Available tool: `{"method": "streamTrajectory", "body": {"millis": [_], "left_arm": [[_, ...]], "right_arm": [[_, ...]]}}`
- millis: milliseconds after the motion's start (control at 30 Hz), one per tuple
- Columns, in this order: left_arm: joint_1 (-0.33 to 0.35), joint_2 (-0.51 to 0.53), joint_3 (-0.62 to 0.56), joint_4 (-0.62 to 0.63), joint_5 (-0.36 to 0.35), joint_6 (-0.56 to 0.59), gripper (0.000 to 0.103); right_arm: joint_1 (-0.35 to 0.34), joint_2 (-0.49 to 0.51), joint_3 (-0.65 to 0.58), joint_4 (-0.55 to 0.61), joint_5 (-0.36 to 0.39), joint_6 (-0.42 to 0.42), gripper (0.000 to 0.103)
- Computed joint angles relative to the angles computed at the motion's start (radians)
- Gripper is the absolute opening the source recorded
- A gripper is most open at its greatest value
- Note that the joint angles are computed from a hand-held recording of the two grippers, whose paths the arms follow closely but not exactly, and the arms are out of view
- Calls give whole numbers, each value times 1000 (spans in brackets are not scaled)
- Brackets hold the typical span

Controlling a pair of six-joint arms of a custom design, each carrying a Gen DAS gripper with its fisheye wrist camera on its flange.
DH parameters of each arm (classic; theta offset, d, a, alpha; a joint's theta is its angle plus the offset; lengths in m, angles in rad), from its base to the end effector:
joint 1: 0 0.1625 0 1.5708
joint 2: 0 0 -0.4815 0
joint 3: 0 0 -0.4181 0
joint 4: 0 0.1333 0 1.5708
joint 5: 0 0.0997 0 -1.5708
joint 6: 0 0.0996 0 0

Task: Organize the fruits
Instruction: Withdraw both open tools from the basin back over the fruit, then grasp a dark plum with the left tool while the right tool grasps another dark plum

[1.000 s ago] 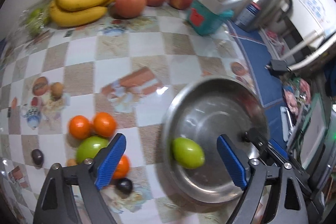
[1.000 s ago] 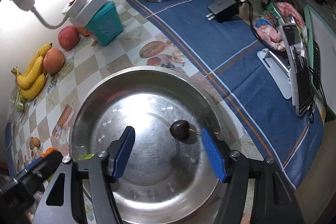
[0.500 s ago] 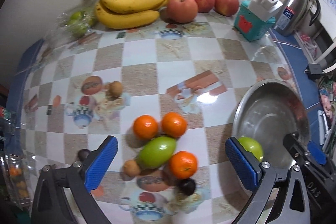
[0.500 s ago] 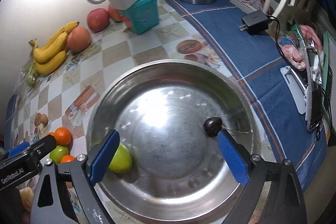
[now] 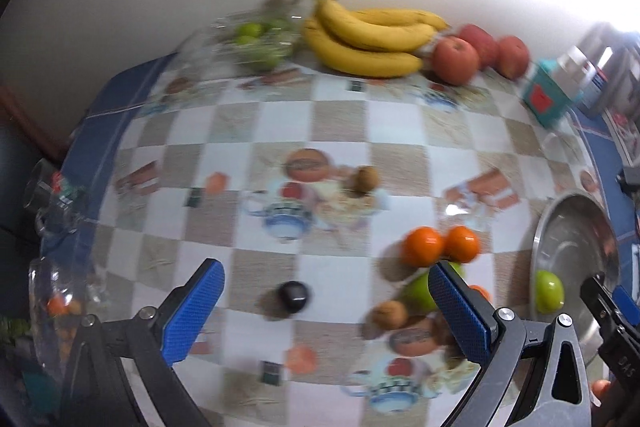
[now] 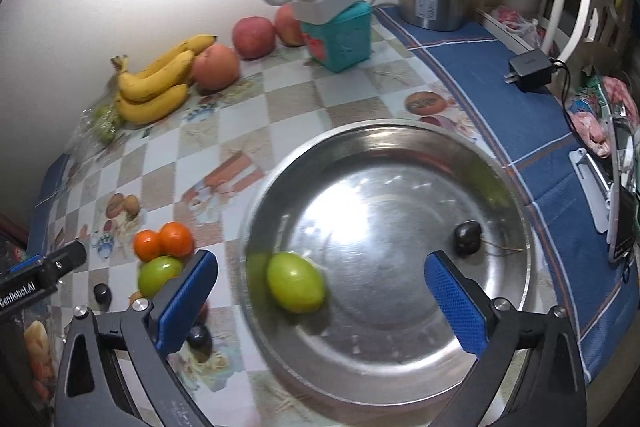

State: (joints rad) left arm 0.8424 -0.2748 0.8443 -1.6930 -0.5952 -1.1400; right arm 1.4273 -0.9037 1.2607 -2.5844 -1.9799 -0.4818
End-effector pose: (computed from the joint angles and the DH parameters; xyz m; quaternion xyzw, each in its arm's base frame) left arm -0.4256 -0.8013 -0.0258 -0.0743 0.8644 -0.2510 0.4292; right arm -0.0252 -0.8293 0.3831 0.0915 -0.9247 0.2413 0.2801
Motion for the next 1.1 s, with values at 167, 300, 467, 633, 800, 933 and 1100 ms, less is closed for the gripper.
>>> {"method": "streamTrajectory", "body": {"millis": [167,300,467,633,800,933,1100], "left_arm": [[2,-79,110,52,21,-105,103],[3,-138,199,49,26,-155,103],[6,-186,271,40,20,-191,103],[9,-224,324,46,21,-231,103],[13,-249,359,34,23,-250,103],[21,-246,363,-4,3,-215,103],[40,-222,346,-71,-59,-147,103]], "right_arm": [[15,-8,23,22,21,14,103],[30,-18,53,20,40,13,103],[50,-30,91,21,77,9,103],[71,-31,124,34,82,1,103],[82,-33,145,57,115,2,103],[92,-23,157,62,95,-22,103],[96,-5,154,73,41,-24,103]]}}
